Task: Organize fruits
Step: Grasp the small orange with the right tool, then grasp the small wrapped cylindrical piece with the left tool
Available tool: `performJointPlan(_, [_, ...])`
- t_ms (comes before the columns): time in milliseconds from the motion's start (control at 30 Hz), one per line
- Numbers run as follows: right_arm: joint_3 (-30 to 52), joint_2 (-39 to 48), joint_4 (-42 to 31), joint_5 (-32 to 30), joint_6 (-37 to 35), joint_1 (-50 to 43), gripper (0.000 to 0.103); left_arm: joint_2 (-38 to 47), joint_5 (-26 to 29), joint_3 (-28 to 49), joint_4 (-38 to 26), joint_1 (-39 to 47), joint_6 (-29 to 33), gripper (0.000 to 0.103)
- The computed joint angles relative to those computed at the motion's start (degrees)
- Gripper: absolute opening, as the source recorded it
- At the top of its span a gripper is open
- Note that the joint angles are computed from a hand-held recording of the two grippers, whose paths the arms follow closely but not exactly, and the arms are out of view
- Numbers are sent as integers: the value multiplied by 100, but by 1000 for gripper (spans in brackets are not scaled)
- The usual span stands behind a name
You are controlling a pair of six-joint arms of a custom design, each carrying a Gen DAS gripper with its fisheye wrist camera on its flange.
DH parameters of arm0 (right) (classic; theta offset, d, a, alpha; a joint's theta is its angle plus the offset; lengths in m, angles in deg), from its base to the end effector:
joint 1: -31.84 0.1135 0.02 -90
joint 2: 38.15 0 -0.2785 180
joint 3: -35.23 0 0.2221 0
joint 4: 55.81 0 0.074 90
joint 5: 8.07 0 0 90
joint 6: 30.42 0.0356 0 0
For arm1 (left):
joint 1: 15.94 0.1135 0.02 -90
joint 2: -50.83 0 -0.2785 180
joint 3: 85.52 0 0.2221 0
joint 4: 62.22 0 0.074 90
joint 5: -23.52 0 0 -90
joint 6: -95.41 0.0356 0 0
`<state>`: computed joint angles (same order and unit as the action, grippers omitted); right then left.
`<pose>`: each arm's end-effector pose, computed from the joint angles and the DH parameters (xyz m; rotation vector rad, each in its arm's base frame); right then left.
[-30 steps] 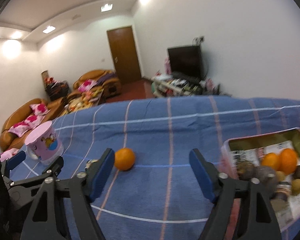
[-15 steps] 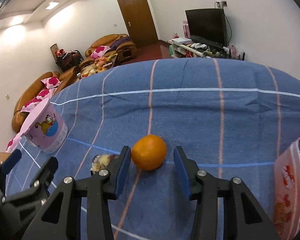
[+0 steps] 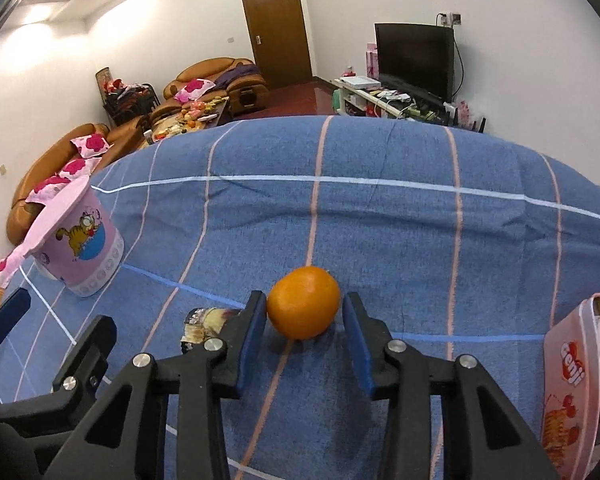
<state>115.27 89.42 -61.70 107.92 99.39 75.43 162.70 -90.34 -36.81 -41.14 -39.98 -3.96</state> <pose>0.3026 0.2665 0.0853 0.1027 2.3779 0.1129 0.2827 -0.1103 0.1024 0.0769 2.2343 0.1661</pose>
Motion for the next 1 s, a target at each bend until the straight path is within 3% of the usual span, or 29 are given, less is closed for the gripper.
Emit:
performJointPlan(500, [-385, -34, 533, -582, 235, -196, 41, -49, -98, -47, 27, 103, -23, 103])
performJointPlan(667, [-1059, -288, 1330, -530, 439, -196, 40, -44, -24, -82, 108, 151, 17, 103])
performJointPlan(767, [-1580, -548, 1867, -109, 494, 0, 40, -58, 42, -156, 227, 139, 74, 103])
performJointPlan(833, [-1942, -817, 2064, 544, 415, 293, 40, -58, 158, -209, 351, 129, 93, 103])
performJointPlan(1000, [-2493, -1282, 2116, 1634, 232, 922, 40, -195, 925, -303, 458, 114, 7, 103])
